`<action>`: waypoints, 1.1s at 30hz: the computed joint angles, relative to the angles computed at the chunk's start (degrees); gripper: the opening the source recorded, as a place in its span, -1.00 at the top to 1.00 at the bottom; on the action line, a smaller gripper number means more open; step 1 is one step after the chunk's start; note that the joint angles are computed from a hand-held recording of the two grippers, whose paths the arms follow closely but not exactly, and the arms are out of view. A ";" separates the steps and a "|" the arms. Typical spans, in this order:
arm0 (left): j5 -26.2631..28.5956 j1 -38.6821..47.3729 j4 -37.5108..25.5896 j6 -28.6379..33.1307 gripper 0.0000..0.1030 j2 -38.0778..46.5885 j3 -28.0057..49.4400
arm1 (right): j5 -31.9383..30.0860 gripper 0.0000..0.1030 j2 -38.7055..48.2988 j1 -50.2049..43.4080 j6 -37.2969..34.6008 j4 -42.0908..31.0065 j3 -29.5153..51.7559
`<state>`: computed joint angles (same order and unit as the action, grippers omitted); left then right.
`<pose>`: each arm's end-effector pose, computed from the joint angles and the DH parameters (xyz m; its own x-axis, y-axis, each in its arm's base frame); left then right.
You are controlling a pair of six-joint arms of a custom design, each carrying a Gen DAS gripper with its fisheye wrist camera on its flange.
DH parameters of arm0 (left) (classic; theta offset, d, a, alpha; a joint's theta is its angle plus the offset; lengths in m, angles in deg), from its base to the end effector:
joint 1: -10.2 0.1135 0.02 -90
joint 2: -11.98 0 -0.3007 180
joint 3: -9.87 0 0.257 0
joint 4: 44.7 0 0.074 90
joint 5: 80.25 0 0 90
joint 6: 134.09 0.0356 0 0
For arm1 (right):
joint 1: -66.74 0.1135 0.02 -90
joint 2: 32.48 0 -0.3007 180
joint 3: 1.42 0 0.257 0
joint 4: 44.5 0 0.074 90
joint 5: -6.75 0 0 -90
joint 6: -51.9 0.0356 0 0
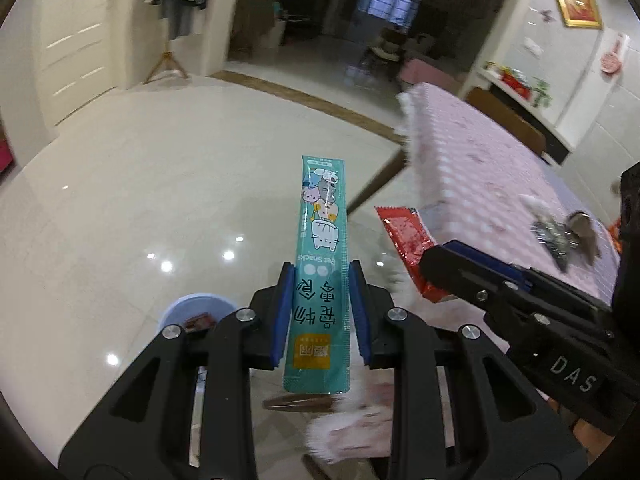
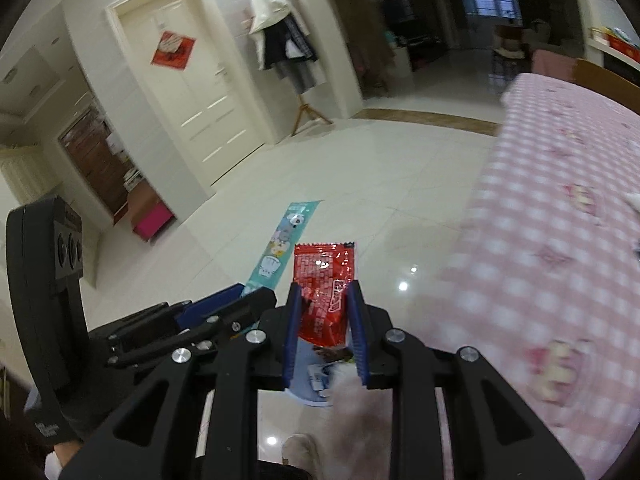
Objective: Collect trash
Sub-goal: 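Carry both items over the blue bucket and open both grippers to drop them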
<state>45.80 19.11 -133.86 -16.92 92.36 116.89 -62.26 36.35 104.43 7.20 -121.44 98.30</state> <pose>0.2472 0.0175 0.4340 -0.7144 0.2617 -0.6489 0.5275 0.8108 -0.2538 0.1711 0.1161 0.4486 -0.6666 0.3236 -0.6715 0.1418 0.9395 0.3119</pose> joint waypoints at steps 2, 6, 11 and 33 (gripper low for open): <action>-0.67 2.49 0.71 0.98 0.48 1.19 -0.36 | -0.86 0.55 3.04 0.84 -0.04 2.58 0.35; -3.73 6.61 3.81 1.82 0.47 4.16 -2.31 | -2.85 0.55 9.25 2.17 0.14 7.95 0.62; -9.59 9.34 9.39 2.06 0.47 8.35 -6.32 | -4.84 0.55 16.35 3.18 0.64 13.85 -0.37; -15.25 8.16 18.96 -6.78 -0.24 18.12 -10.28 | -8.24 0.55 24.17 0.00 1.24 23.07 -6.81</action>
<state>30.55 27.26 -114.90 -23.70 110.47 106.60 -70.51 60.52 104.44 8.44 -98.37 91.49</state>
